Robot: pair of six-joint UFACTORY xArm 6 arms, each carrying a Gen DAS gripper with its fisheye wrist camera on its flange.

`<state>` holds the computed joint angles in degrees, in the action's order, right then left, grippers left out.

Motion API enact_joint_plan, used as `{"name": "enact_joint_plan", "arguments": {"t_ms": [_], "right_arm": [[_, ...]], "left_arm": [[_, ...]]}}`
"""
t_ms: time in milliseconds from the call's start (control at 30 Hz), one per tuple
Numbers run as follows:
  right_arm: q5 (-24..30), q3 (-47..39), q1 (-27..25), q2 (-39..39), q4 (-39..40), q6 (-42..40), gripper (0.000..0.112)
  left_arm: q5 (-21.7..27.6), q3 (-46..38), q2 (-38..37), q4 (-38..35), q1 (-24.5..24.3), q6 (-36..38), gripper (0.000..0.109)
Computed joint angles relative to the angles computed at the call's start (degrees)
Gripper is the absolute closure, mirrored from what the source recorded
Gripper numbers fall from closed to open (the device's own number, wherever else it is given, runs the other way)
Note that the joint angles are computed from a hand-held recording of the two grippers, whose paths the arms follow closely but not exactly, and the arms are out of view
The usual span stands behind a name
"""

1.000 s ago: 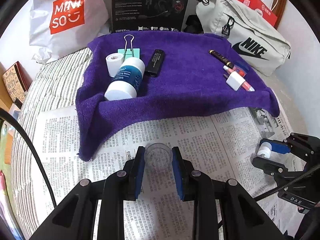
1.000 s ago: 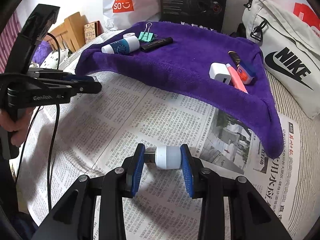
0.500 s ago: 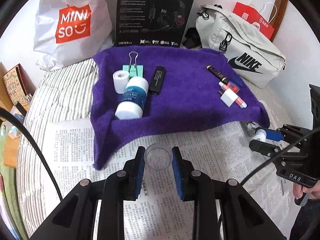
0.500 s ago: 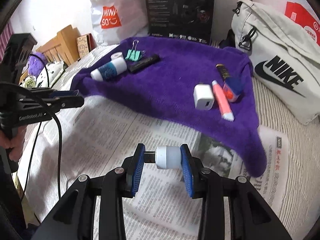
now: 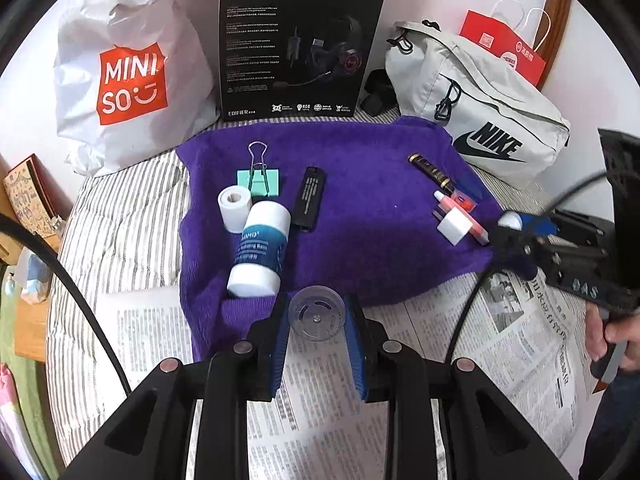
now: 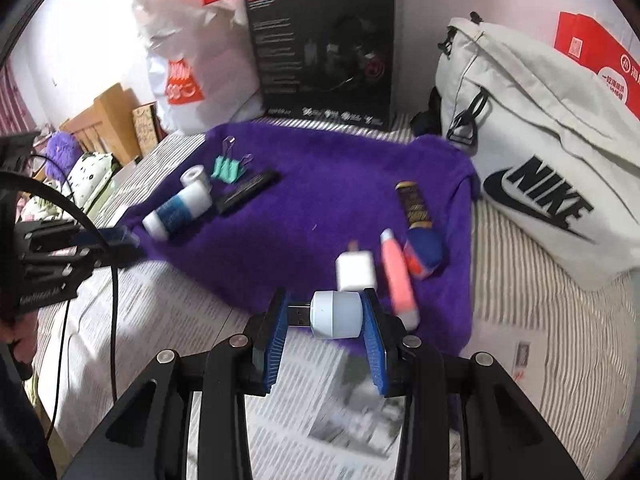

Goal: Organize rigid objects
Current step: 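Lift and carry the clear cup and USB bulb toward the purple towel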

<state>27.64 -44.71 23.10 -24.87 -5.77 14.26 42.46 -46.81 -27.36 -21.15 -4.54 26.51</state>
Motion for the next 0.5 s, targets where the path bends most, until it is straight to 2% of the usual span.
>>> {"name": "enact_joint_plan", "arguments": {"t_ms": [300, 500], "right_arm": [[-2.3, -9.5, -4.0, 11.3, 2.2, -2.8, 0.077], [-0.6, -17.4, -5.1, 20.1, 2.5, -3.8, 0.077]], "left_arm": [[0.3, -2.3, 3.2, -0.8, 0.3, -0.3, 0.083], [0.5, -3.9, 5.1, -0.5, 0.8, -0.7, 0.083]]}}
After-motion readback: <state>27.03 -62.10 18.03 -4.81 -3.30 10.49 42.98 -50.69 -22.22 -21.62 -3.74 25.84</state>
